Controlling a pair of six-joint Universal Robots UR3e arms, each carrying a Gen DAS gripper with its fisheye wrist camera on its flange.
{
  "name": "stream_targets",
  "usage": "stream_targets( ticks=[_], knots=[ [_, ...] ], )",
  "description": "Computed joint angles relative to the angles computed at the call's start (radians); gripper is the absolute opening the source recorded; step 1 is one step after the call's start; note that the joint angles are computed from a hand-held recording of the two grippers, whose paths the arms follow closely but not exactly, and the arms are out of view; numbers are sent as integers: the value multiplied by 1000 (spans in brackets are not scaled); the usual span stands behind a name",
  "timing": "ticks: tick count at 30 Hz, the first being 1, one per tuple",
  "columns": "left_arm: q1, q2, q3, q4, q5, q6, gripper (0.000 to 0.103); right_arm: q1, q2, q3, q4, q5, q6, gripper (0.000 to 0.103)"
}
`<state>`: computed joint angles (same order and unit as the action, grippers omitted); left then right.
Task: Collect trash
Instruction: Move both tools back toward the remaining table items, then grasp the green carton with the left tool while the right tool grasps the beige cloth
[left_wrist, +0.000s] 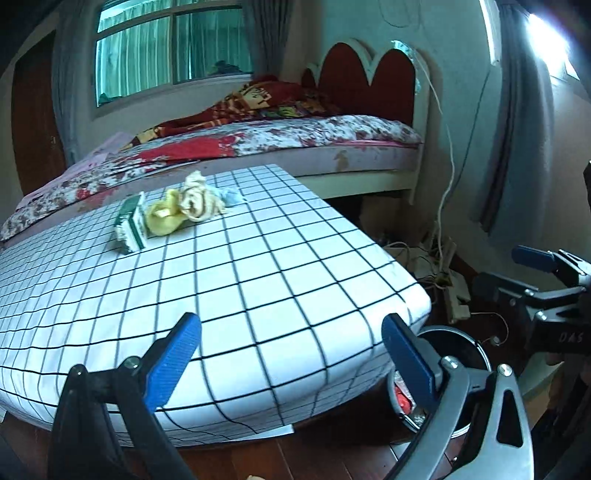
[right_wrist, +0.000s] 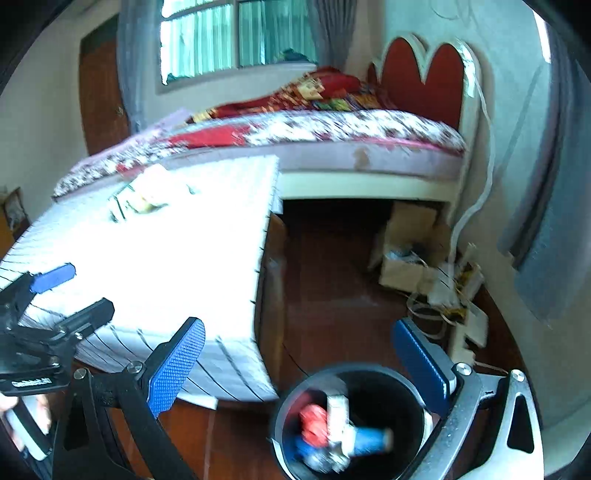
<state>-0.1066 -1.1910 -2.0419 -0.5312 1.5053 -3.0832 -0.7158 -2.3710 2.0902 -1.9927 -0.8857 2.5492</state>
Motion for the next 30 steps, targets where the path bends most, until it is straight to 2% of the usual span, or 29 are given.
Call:
stream_targets(
  ticks=[3, 6, 8, 12, 15, 20, 29, 30],
  knots=[
    [122, 42, -2, -44, -30, 46, 98, 223, 167, -27, -253, -101, 192, 102],
    [272, 85, 9, -97, -102, 93, 98, 432, 365, -145, -349, -217, 291, 102],
    [369, 83, 38, -133, -155, 115, 96, 570, 490, -225, -432, -336, 356, 102],
    [500, 4, 112, -170, -254, 132, 75, 729, 720, -416, -499, -429, 418, 100],
    [501, -121, 171, -123, -224, 116, 73, 807, 893, -596, -474, -454, 423, 90],
    [501, -310, 277, -76, -204, 96, 73, 888, 1169, -915, -376, -462, 404, 81],
    [478, -549, 491, -77, -211, 59, 68, 930, 1526, -1455, -209, -425, 472, 79],
    [472, -572, 521, -90, -206, 58, 65, 931, 1557, -1510, -182, -431, 476, 73]
  ],
)
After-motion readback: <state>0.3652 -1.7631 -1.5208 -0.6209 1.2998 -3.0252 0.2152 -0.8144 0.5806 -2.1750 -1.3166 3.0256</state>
